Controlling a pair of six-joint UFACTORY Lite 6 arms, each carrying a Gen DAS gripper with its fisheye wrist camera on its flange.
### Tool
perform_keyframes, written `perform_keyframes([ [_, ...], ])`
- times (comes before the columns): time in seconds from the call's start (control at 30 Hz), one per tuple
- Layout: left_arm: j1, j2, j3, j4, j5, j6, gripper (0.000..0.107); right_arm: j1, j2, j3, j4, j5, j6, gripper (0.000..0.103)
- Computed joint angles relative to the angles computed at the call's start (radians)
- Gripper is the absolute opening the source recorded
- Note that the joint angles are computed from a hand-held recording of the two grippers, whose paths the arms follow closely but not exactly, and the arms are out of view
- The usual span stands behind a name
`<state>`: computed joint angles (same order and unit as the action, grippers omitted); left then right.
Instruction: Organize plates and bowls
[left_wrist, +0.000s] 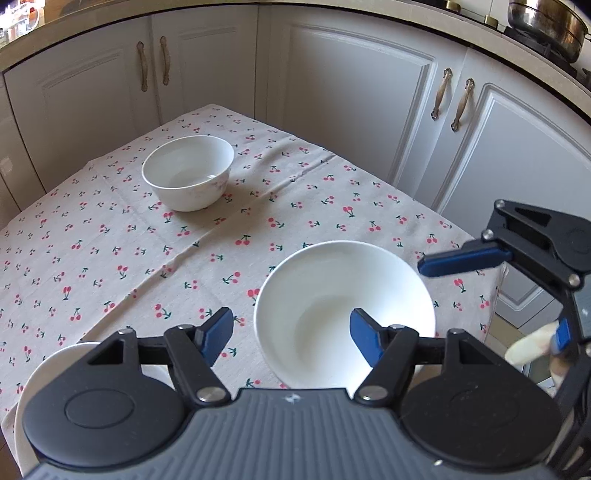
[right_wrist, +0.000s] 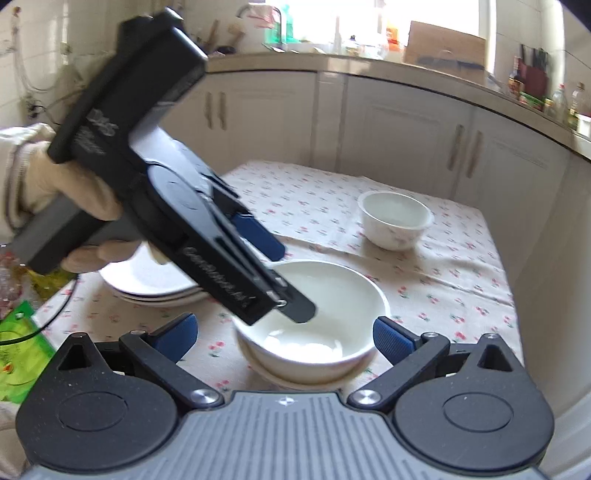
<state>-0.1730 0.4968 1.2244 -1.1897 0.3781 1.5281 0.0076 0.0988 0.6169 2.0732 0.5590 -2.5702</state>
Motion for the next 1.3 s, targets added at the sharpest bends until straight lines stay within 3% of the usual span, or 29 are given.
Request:
perform_keyframes([
  [0.73, 0.025, 0.021, 0.026, 0.050, 0.050, -0.042, 0.071, -0.017, 0.051, 0.025, -0.120, 0.040, 0.064, 0.103],
  [0.87, 0.045, 0.034, 0.089, 0.051, 0.081, -0.043, 0.078, -0.043, 0.038, 0.050, -0.133, 0.042, 0.078, 0.103],
  [1.1, 0.063, 0.207, 0.406, 0.206, 0.094, -0.247, 0.083, -0.104, 0.155, 0.266, -0.177, 0.029, 0.156, 0.103],
  [1.3, 0.065, 0.496, 0.860, 0.440, 0.174, -0.534, 0.083, -0.114, 0.381, 0.557, -0.235, -0.008, 0.277, 0.103],
])
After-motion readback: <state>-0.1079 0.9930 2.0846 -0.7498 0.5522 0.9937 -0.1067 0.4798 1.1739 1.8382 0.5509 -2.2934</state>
